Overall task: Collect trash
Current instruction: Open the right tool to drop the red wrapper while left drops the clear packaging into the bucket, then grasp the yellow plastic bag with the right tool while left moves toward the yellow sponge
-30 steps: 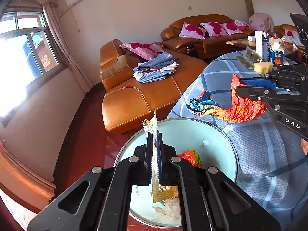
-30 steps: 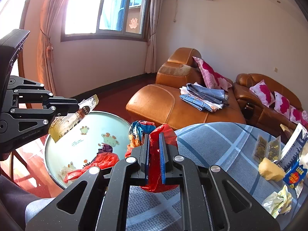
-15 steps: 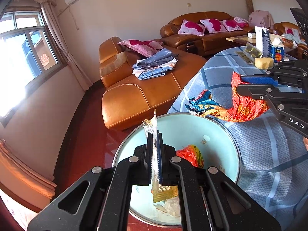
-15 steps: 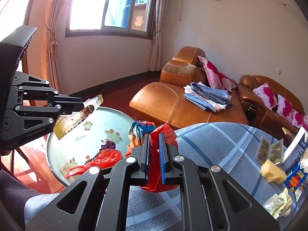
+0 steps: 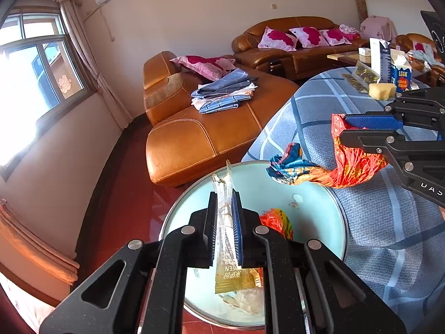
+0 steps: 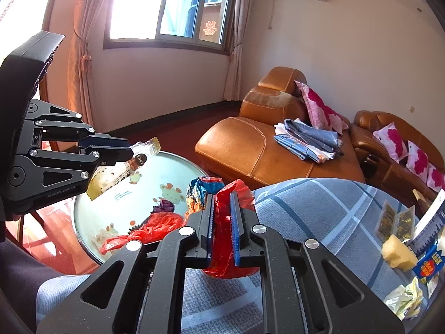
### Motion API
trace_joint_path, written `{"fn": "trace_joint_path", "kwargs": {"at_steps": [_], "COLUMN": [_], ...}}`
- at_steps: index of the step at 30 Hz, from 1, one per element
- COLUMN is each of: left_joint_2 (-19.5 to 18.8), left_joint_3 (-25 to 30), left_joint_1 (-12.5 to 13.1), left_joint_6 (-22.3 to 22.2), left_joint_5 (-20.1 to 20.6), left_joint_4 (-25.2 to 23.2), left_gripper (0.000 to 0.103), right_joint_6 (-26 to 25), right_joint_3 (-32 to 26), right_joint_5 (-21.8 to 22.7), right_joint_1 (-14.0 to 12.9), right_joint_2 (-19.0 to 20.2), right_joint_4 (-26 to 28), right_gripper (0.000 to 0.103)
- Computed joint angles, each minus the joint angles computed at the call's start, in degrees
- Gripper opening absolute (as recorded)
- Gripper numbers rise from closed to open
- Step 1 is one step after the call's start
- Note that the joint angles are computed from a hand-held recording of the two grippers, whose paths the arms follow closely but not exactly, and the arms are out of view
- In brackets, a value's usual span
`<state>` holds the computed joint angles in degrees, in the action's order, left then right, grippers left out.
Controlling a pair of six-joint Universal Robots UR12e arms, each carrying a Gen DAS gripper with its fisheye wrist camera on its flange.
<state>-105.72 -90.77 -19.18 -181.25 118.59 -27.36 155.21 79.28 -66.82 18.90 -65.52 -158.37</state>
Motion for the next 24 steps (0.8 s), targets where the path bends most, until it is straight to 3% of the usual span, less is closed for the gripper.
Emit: {"fn": "trace_joint_path", "kwargs": {"at_steps": [3, 6, 9, 24], "left_joint_2": [0.0, 0.0, 0.0, 0.3], "left_joint_3": [-0.1, -0.3, -0.5, -0.9], "left_joint_1": [0.0, -0.1, -0.3, 0.1], "left_joint_6": [-0.2, -0.2, -0.3, -0.6], "left_joint_5": [0.2, 0.4, 1.7, 1.0], "left_joint_4": [0.3, 0.5, 1.8, 1.8], "left_gripper": [0.025, 0.027, 0.05, 0.052], "right_joint_6": [0.0, 0.2, 0.2, 0.8], "right_joint_3": [0.0, 0.0, 0.0, 0.4], "right_joint_5": [0.3, 0.5, 0.4, -0.5], "right_joint_1": [0.0, -0.1, -0.1, 0.1], "right_joint_2": [0.0, 0.0, 0.0, -0.1], "right_joint_4": [0.2, 0.1, 0.0, -0.5], "right_gripper": [0.014, 0.015, 0.021, 0.028]}}
